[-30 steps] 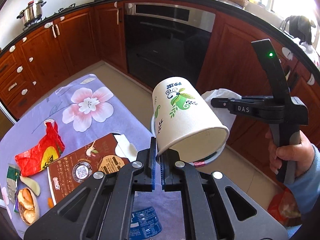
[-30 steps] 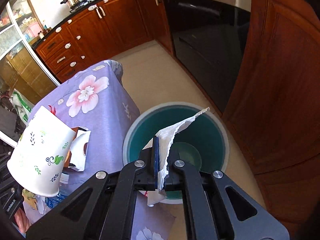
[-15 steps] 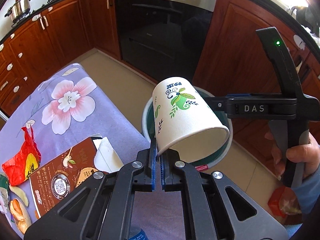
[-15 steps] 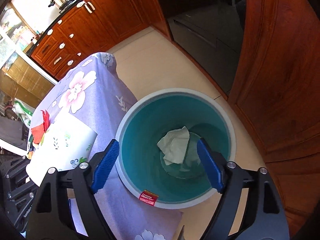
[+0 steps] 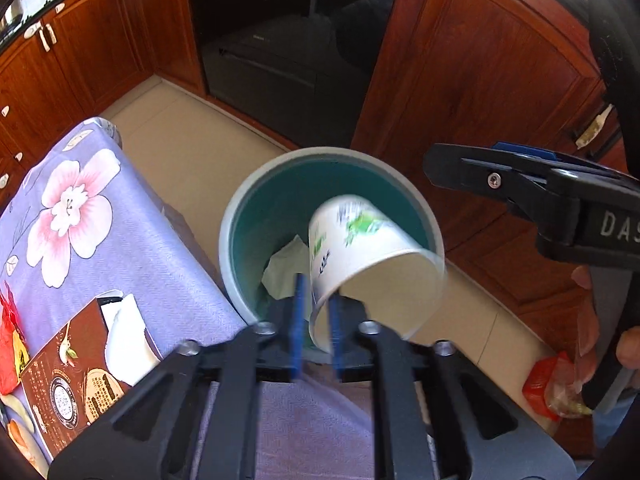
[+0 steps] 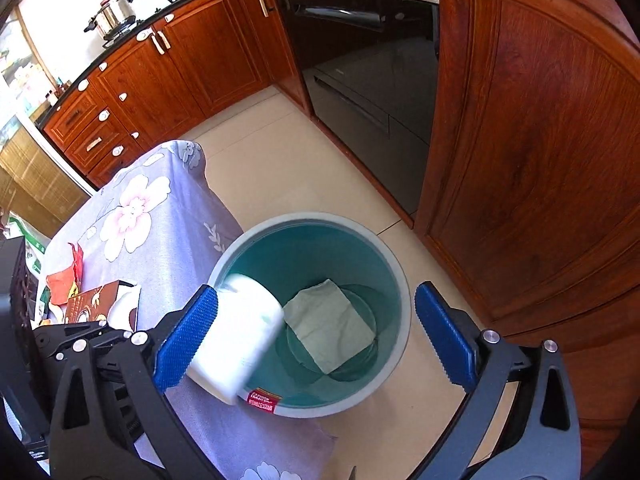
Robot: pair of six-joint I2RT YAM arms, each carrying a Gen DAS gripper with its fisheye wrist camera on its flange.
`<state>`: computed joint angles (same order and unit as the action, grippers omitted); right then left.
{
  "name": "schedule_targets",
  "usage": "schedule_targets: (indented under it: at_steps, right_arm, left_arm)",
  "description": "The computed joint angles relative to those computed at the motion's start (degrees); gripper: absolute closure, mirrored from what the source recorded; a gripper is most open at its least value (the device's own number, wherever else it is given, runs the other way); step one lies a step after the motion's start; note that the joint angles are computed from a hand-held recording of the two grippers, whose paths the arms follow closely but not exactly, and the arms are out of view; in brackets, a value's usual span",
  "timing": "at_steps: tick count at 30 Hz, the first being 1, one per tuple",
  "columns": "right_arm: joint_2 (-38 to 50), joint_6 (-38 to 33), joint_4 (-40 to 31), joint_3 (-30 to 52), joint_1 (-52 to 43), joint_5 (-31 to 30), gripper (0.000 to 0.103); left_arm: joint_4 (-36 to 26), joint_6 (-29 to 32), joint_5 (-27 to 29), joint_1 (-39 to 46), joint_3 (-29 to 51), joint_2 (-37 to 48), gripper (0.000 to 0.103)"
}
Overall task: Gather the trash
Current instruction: 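Carry cup and tissue to the bin and open both tools to drop them, then move both tools back to the table and grasp the corn husk with the left tool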
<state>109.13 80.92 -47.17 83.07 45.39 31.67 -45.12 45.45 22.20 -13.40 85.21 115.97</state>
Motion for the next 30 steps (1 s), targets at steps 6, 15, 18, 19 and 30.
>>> schedule_targets:
  at_steps: [6, 15, 18, 19, 30]
  right_arm:
    - [-0.75, 0.60, 0.84, -1.55, 0.03, -0.45, 0.008]
    - [0.19, 2.39, -1.90, 1.05, 1.45, -0.33, 0.008]
    - [0.98, 3.18, -3.05, 2.77, 2.05, -0.31, 0.008]
    - [1.29, 3.36, -3.48, 3.40, 2.31, -0.25, 0.008]
    - [9.41, 4.02, -12.96, 19.99, 7.09, 1.77, 0.008]
  left_arm:
    - [3.46, -1.33, 0.88, 0.69, -2.85, -3.01, 0.037]
    - [1.73, -1.36, 2.06, 3.24, -1.54, -4.21, 0.022]
    - [1.74, -0.84, 2.83, 4.51, -1.73, -5.16, 0.018]
    - [1.74, -0.68, 3.12, 4.91, -1.79, -5.38, 0.016]
    - [-3.12, 3.34, 8.44, 13.75, -0.41, -9.01, 0.007]
